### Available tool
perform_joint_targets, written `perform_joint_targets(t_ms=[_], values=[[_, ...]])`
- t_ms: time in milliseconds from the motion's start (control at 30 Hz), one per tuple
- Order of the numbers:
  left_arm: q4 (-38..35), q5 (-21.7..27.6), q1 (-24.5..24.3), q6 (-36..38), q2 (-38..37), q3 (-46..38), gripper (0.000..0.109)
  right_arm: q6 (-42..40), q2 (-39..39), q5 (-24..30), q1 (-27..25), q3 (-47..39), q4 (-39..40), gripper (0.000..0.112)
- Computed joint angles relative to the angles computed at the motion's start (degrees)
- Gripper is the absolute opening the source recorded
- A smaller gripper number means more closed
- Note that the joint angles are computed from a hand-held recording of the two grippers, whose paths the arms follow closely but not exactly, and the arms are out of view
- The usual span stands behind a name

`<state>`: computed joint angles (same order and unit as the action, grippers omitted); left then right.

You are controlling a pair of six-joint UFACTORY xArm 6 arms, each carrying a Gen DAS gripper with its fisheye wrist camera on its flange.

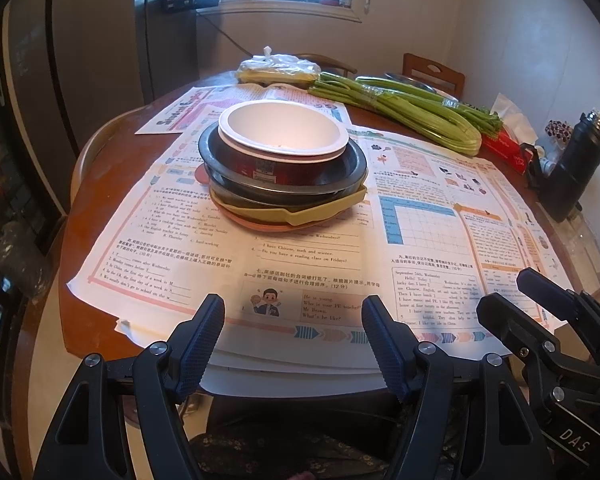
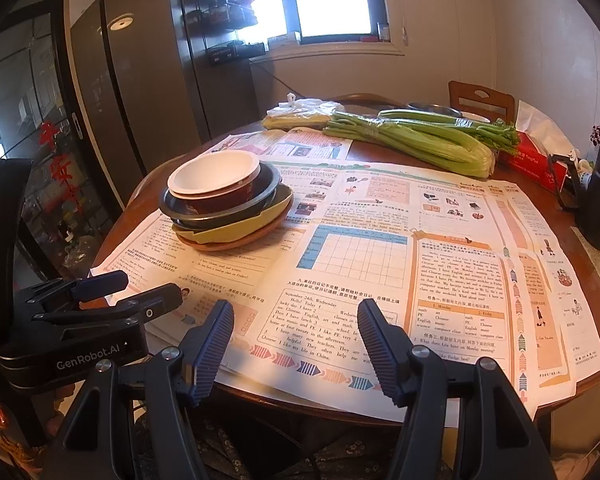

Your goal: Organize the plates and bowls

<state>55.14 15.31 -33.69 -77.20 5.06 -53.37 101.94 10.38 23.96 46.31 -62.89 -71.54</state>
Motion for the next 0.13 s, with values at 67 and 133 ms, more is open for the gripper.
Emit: perform_joint_targets(t_ms=[67,133], values=[[0.61,-1.84,1.17,0.09,0.15,-0.06,0.073,-0.09,0.0,-0.15,-0.11,0.03,-0.02,0.064],[-1.65,-3.11,3.08,3.75,0.02,-0.44,0.073,0.07,-0.26,-0.82,-0.82,0.28,-0.47,0.064]])
